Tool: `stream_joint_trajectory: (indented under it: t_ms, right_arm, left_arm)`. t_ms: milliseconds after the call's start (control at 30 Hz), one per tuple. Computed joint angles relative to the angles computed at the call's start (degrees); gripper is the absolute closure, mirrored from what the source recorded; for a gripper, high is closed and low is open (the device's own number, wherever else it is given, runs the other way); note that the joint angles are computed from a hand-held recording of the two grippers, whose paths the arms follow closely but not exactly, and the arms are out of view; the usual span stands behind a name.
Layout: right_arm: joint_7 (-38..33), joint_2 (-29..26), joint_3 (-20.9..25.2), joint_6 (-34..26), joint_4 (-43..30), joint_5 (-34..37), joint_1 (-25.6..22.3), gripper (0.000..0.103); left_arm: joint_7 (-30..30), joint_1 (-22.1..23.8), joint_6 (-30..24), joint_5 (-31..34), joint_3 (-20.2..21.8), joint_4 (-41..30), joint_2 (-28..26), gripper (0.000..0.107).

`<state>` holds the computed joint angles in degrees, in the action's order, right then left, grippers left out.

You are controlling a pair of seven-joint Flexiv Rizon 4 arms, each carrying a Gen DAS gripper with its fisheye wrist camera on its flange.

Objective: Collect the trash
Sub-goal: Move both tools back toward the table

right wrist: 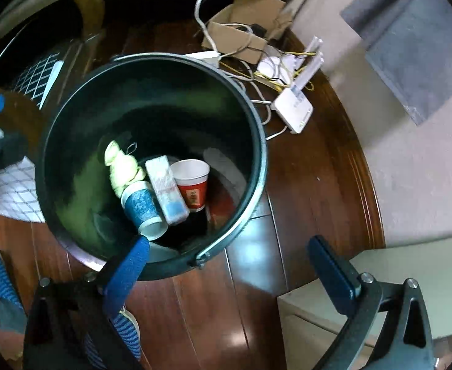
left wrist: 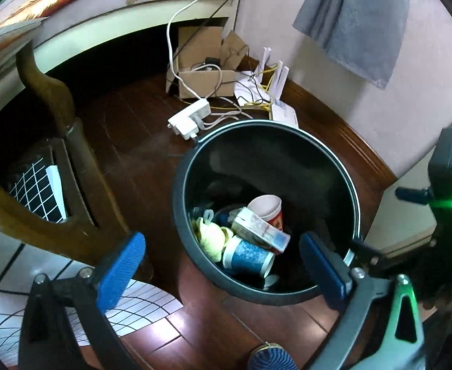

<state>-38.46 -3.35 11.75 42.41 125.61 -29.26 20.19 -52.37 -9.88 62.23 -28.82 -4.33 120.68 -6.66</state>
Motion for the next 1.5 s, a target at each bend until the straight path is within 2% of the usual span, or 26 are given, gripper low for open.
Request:
stream_joint_trajectory:
  t_ms: [367,733,933,1133,1400,1500]
  right_arm:
    - [2.8,2.3,0.4,1.1,-0.6,-2.0,-0.1,0.000]
    - [5.0,5.2,1.6,2.2,-1.2,-3.1,0.4,0.000]
    - [6.0,6.1,2.5,2.5,-2.9,-6.9,1.1,0.000]
    - [8.6,5.8,2.7,3.7,-5.5,-12.3,1.7,0.000]
    - [13.0,3.5,2.3,7.5,-9.7,-19.1,2.9,0.000]
    - [14.4,2.0,2.0,8.9,-11.5,-21.7,3.8,0.000]
  left_arm:
    - [-2.9,-0.2,1.8,2.5,1.0,0.8,2.5,0.006]
    - [-3.4,-0.3,3.7,1.6,2.6,3.4,7.6,0.006]
    - [-4.1,-0.2,4.5,1.3,3.9,4.3,10.8,0.006]
    - [-2.1,-0.2,6.3,-0.4,5.5,4.9,13.7,0.005]
    - [-0.7,1.3,8.9,-2.9,7.7,4.9,15.3,0.005]
    - [1.1,1.5,10.4,-5.8,8.9,5.4,15.8,0.006]
